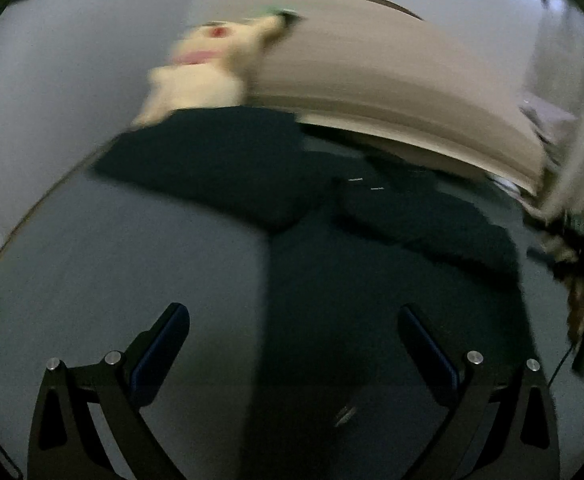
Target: Fold large clothes
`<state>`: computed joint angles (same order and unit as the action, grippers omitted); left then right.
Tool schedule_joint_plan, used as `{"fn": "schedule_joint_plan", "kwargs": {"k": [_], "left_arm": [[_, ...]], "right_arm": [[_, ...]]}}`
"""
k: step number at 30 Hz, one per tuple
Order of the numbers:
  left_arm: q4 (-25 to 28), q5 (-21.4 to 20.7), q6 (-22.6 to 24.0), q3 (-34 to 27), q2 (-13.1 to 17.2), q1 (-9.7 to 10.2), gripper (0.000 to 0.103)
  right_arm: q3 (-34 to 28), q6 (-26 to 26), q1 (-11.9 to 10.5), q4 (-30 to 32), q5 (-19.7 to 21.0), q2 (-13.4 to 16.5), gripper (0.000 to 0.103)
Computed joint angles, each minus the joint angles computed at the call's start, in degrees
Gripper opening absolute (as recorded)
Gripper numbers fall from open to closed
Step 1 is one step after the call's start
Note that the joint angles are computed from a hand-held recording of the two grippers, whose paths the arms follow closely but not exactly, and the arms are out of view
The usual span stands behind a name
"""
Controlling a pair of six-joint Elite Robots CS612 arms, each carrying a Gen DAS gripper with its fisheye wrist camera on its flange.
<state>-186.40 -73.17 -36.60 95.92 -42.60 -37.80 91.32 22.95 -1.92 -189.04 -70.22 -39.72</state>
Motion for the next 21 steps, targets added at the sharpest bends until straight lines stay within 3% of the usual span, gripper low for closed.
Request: {"fn": "schedule_joint_plan", "kwargs": {"k": [3, 5, 9, 13, 16, 20, 21], "left_arm": [[5.3, -5.7, 2.3, -7.9, 3.5, 1.71, 0.103], [10.4, -6.7, 1.8, -13.0, 5.9, 2.32, 0.103], [17.6, -6.1, 1.5, -21.0, 9.9, 2.88, 0.103], [21.0, -4.6, 1.9, -26.2, 12.2, 2.85, 0.103], [23.6, -3.3, 1.0, -29.6, 14.0, 3.07, 0.103], [26.9, -3.7, -0.9, -33.6, 16.4, 3.62, 0.103], [27.2, -3.8, -1.2, -34.2, 16.8, 3.69, 0.097]], "right_arm": [[3.7, 7.9, -4.1, -4.6, 0.7, 0.1, 0.081], [5.4, 13.8, -7.0, -7.3, 1.5, 0.8, 0.081], [4.7, 14.0, -9.6, -6.5, 2.6, 2.2, 0.081], [-0.4, 13.4, -10.5, -4.5, 6.8, 4.9, 0.081], [-5.1, 12.4, -10.2, -2.2, 7.6, 7.0, 0.081], [-11.4, 10.0, -9.2, 5.4, 7.5, 9.7, 0.08], [-12.3, 9.5, -9.1, 6.8, 7.2, 10.1, 0.079]]}}
